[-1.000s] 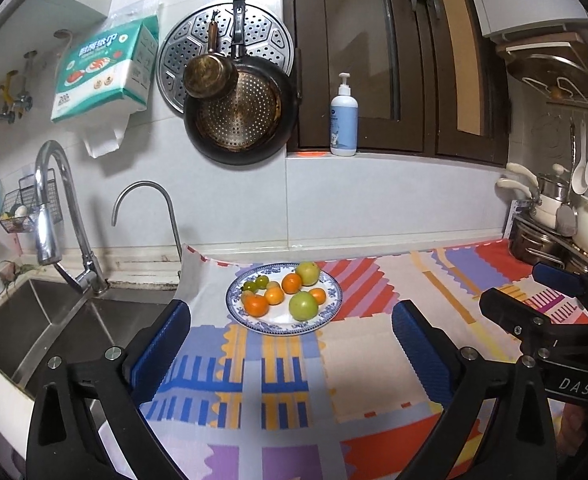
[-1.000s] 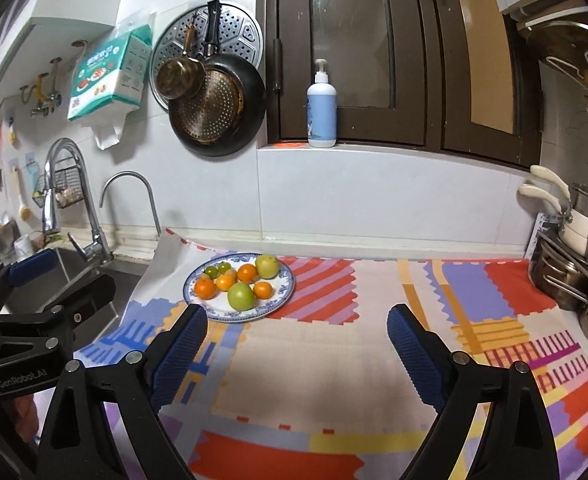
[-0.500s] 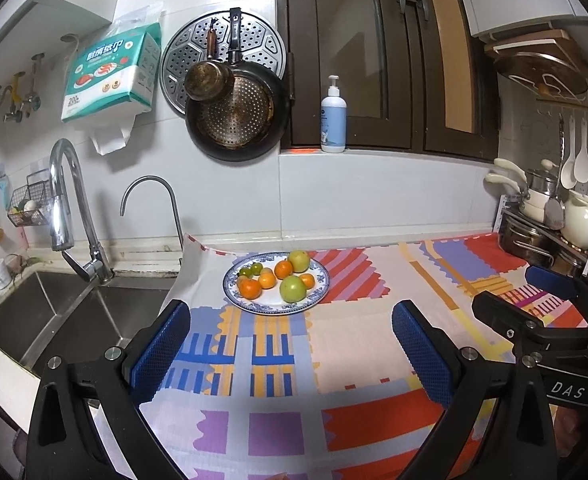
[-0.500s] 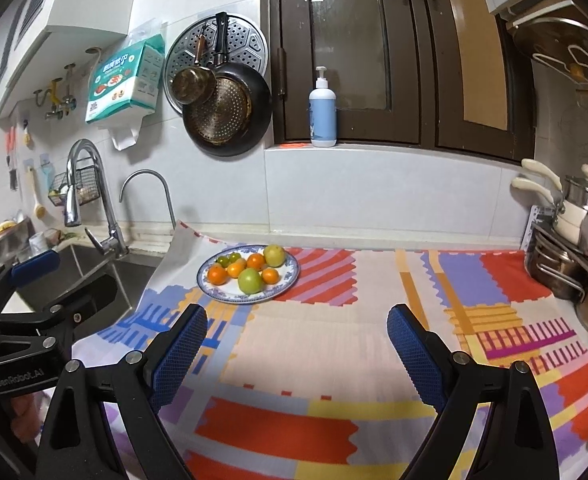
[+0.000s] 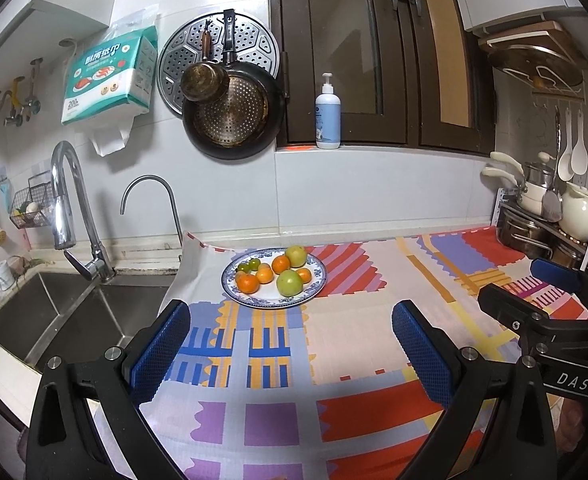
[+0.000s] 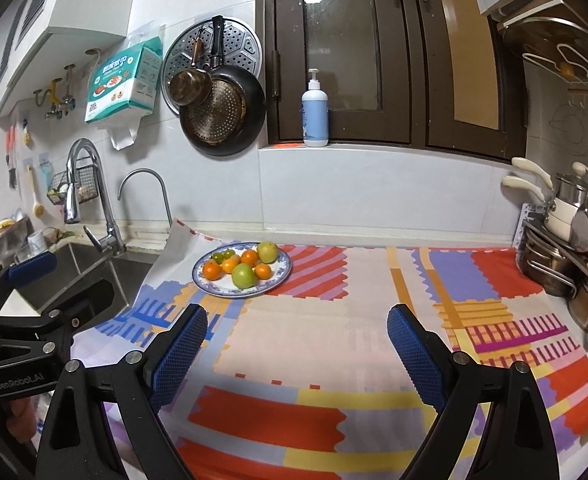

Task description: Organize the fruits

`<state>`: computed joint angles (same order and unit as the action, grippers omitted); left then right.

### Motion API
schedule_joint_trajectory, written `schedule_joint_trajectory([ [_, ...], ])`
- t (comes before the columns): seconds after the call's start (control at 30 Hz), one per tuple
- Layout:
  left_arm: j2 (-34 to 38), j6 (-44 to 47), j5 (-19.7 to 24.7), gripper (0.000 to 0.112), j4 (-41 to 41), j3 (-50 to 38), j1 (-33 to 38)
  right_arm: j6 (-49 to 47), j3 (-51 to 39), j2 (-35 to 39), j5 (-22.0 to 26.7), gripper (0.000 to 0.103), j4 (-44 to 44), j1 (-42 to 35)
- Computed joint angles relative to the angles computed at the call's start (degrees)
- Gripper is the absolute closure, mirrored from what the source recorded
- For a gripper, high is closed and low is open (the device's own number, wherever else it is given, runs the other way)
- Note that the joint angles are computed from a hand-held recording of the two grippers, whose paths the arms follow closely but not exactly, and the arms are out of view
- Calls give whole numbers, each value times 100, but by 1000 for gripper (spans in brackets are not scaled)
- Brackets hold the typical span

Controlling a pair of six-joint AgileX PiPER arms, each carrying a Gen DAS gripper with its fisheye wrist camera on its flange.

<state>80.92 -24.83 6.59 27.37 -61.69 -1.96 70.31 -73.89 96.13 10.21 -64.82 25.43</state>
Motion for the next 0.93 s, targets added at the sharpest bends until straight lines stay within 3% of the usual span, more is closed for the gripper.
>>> schedule_joint_trajectory([
  [0.93, -170, -531, 29, 9, 474, 199, -86, -117, 229, -200, -122, 11, 78, -79],
])
